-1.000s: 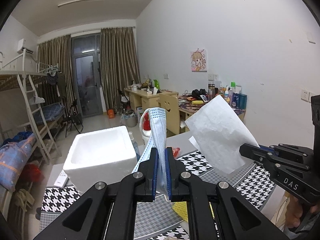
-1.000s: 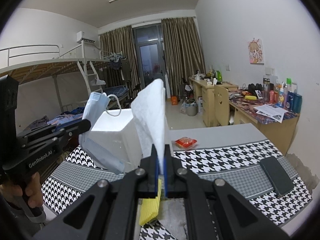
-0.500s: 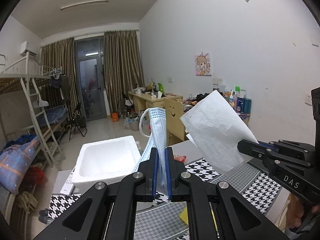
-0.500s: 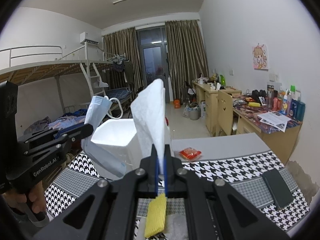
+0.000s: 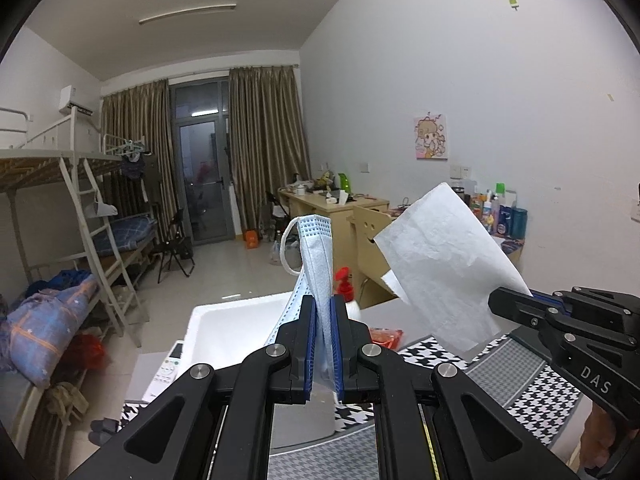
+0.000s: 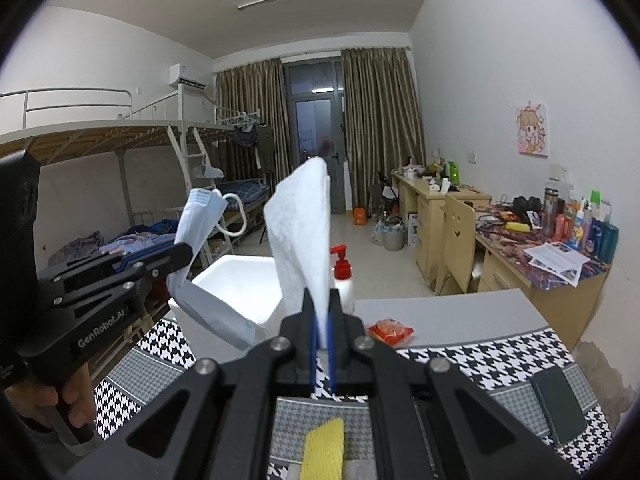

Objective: Organize soft objects
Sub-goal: 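Carry the mask in the left tool while the right tool carries the tissue toward the foam box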

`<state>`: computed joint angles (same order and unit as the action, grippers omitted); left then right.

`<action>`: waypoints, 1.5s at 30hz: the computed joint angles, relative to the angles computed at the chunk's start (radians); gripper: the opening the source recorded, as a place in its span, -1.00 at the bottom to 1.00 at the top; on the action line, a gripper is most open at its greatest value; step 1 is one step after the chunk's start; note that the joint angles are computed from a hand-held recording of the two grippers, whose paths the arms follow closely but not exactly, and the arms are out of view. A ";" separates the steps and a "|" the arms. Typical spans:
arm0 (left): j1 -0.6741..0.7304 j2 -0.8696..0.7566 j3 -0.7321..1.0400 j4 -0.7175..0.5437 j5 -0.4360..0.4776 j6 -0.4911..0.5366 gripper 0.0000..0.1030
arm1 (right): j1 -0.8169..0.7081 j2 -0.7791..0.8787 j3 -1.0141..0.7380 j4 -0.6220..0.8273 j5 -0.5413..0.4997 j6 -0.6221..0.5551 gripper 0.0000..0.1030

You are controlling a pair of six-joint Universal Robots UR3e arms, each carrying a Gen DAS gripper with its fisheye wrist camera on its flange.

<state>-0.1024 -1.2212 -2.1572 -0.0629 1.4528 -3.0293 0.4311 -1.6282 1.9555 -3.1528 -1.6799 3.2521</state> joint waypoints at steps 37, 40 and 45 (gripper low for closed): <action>0.074 -0.230 0.230 -0.054 0.131 -0.044 -0.84 | 0.024 0.279 -0.402 0.183 0.087 -0.028 -0.88; 0.084 -0.250 0.248 -0.076 0.126 -0.051 -0.84 | 0.030 0.299 -0.427 0.195 0.080 -0.026 -0.88; 0.085 -0.279 0.265 -0.086 0.128 -0.058 -0.84 | 0.042 0.343 -0.493 0.231 0.064 -0.024 -0.88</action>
<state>-0.0170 -1.4999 -1.8917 -0.1491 1.5809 -3.0875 0.4727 -1.2852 1.4624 -2.9220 -1.6163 3.2282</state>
